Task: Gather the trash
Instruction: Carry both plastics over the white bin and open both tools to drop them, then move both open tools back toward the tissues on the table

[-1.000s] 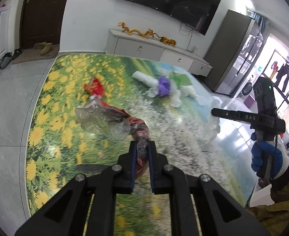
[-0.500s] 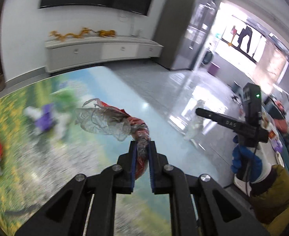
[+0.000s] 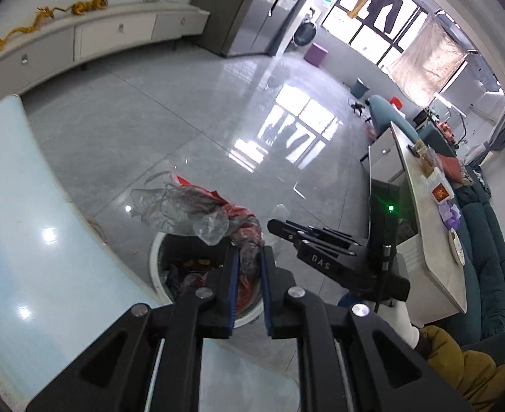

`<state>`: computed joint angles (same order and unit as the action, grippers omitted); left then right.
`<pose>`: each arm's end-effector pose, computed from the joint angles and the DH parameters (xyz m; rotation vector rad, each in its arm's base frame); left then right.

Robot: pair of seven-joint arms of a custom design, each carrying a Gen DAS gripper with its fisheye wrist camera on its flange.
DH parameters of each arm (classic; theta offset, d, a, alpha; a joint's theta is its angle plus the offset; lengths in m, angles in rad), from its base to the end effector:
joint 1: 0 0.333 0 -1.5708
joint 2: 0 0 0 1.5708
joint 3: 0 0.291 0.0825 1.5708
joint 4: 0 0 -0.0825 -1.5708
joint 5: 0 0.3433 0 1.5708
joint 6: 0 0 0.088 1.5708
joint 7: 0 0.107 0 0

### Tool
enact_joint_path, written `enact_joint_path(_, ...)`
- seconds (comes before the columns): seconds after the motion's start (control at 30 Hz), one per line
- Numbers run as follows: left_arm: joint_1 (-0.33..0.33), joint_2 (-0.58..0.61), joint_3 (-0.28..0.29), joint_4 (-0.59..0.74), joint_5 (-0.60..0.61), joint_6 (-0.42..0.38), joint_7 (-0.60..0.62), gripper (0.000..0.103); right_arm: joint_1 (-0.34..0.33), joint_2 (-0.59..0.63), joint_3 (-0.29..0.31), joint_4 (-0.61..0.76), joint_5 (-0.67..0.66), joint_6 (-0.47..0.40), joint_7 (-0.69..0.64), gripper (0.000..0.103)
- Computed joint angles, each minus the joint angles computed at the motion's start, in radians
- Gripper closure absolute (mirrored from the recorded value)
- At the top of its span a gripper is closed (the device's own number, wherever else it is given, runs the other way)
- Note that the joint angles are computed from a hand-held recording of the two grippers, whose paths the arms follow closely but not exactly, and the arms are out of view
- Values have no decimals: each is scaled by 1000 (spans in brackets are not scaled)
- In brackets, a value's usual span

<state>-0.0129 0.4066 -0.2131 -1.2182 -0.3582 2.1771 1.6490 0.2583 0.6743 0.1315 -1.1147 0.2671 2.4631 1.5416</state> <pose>0.6544 -0.1300 0.5947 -1.9098 2.2016 -1.0538 0.6913 0.2471 0.4889 -1.8761 1.5161 -0.1713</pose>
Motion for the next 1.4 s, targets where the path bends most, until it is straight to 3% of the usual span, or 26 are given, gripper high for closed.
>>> enact_joint_path(0.07, -20, 86, 0, 113, 25, -59, -40, 82, -9, 17, -2, 21, 5, -21, 4, 89)
enact_joint_path(0.1, -26, 115, 1, 150, 35, -77, -55, 77, -12, 24, -2, 30, 7, -29, 8, 81)
enact_joint_path(0.13, -35, 142, 2, 183, 49, -88, -74, 66, -14, 29, -5, 34, 8, -34, 14, 69)
enact_joint_path(0.17, -37, 158, 2, 201, 58, -91, -82, 57, -18, 29, -5, 36, 9, -37, 15, 64)
enact_joint_path(0.2, -38, 172, 1, 216, 63, -95, -91, 55, -21, 29, -4, 35, 11, -37, 13, 56)
enact_joint_path(0.23, -35, 179, -3, 225, 62, -102, -95, 55, -22, 25, -5, 29, 11, -37, 12, 55)
enact_joint_path(0.43, -24, 162, -4, 207, 75, -80, -105, 55, -22, 5, -6, 8, 11, -38, 18, 55)
enact_joint_path(0.63, -15, -28, 21, -50, 98, 93, -95, 55, -15, -71, -6, -71, 9, 26, 5, 55)
enact_joint_path(0.87, 25, -279, 56, -341, 56, 197, -55, 55, 23, -184, 1, -155, -13, 118, -14, 55)
enact_joint_path(1.07, 47, -519, 126, -608, 24, 299, -9, 55, 84, -250, 5, -176, -58, 165, -3, 55)
enact_joint_path(1.27, 74, -742, 202, -852, 49, 397, -12, 55, 157, -227, 13, -65, -121, 119, 0, 55)
enact_joint_path(1.4, 124, -850, 236, -989, 105, 450, -49, 55, 213, -139, 20, 113, -160, 33, -32, 55)
